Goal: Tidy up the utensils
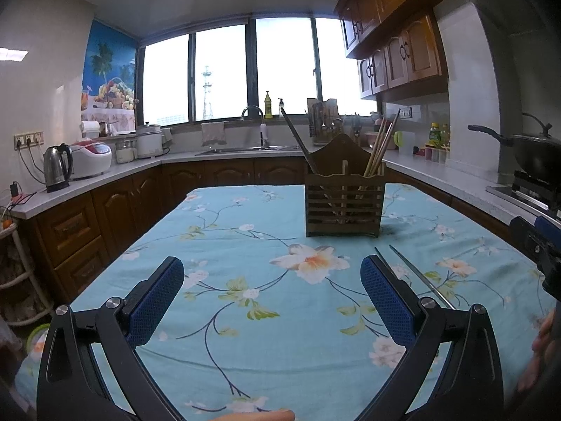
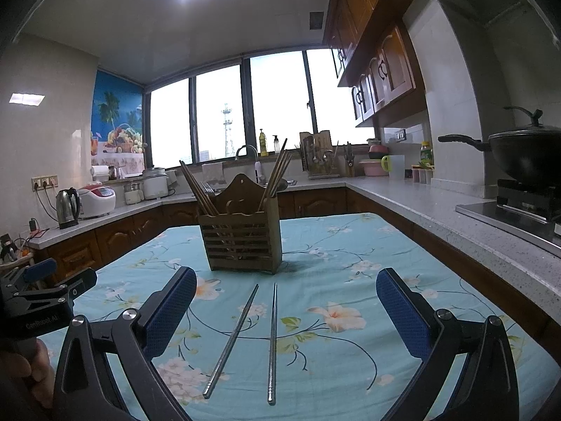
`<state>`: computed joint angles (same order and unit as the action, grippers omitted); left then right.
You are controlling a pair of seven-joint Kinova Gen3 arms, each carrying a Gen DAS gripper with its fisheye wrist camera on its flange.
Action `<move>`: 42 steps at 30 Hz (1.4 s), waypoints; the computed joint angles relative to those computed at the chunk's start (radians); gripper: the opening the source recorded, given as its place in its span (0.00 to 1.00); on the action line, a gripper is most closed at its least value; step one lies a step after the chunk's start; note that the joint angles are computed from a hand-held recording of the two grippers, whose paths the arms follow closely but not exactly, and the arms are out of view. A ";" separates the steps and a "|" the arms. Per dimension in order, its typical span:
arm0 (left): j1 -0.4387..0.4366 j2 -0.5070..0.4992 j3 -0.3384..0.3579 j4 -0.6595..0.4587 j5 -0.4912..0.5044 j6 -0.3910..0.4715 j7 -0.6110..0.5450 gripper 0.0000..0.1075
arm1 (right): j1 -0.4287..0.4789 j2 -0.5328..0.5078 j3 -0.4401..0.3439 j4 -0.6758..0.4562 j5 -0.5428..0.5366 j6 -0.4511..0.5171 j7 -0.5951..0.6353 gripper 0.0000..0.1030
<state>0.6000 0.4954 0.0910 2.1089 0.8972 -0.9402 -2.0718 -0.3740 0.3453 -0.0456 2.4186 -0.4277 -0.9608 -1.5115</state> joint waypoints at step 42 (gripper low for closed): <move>-0.001 -0.005 -0.001 0.016 -0.040 0.007 0.020 0.96 | -0.006 0.000 -0.003 0.001 -0.005 -0.006 -0.003 1.00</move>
<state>0.5991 0.4903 0.0897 2.1248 0.8571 -0.9332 -2.0513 -0.3802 0.3454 -0.0487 2.4200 -0.4329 -0.9669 -1.5150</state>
